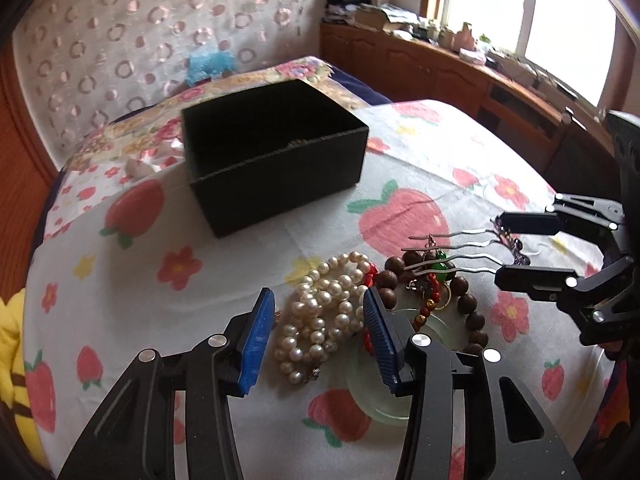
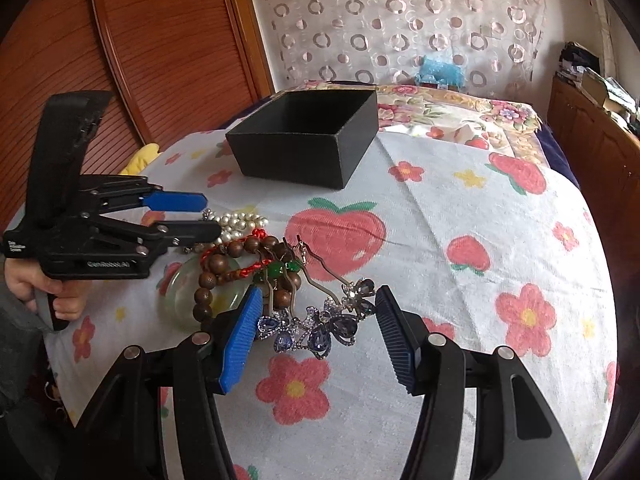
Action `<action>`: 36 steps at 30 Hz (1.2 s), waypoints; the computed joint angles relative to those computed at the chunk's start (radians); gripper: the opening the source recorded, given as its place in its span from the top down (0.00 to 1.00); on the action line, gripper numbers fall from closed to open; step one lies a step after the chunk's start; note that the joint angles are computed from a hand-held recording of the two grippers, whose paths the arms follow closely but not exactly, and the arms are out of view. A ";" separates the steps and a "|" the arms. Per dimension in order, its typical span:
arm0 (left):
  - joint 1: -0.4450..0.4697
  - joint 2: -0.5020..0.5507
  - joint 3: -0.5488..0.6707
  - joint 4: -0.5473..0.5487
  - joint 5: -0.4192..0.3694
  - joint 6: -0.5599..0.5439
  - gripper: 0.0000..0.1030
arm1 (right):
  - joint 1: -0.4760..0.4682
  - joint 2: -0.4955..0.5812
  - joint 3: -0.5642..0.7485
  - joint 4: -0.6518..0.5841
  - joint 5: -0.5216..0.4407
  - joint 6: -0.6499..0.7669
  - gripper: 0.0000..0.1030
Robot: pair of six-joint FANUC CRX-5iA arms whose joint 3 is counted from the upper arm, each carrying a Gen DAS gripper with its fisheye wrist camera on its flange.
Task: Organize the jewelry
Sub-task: 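Grasp the white pearl necklace with the left tool while the right tool returns to the pile, then lift the pearl necklace with the left tool while the right tool grasps a silver hairpin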
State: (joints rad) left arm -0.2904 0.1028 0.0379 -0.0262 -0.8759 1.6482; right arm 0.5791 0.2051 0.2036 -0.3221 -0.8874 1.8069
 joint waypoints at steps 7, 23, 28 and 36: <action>0.023 0.019 -0.007 0.076 0.002 -0.051 0.73 | 0.001 -0.007 0.000 -0.004 0.006 0.001 0.41; 0.008 -0.113 -0.054 0.048 0.108 0.012 0.93 | 0.012 -0.011 0.014 0.020 0.011 -0.003 0.41; -0.011 -0.167 -0.045 0.008 0.130 0.053 0.93 | 0.014 -0.007 0.039 0.021 0.010 0.005 0.41; -0.012 -0.195 -0.010 -0.037 0.112 0.080 0.93 | 0.019 0.006 0.091 0.017 0.007 0.021 0.41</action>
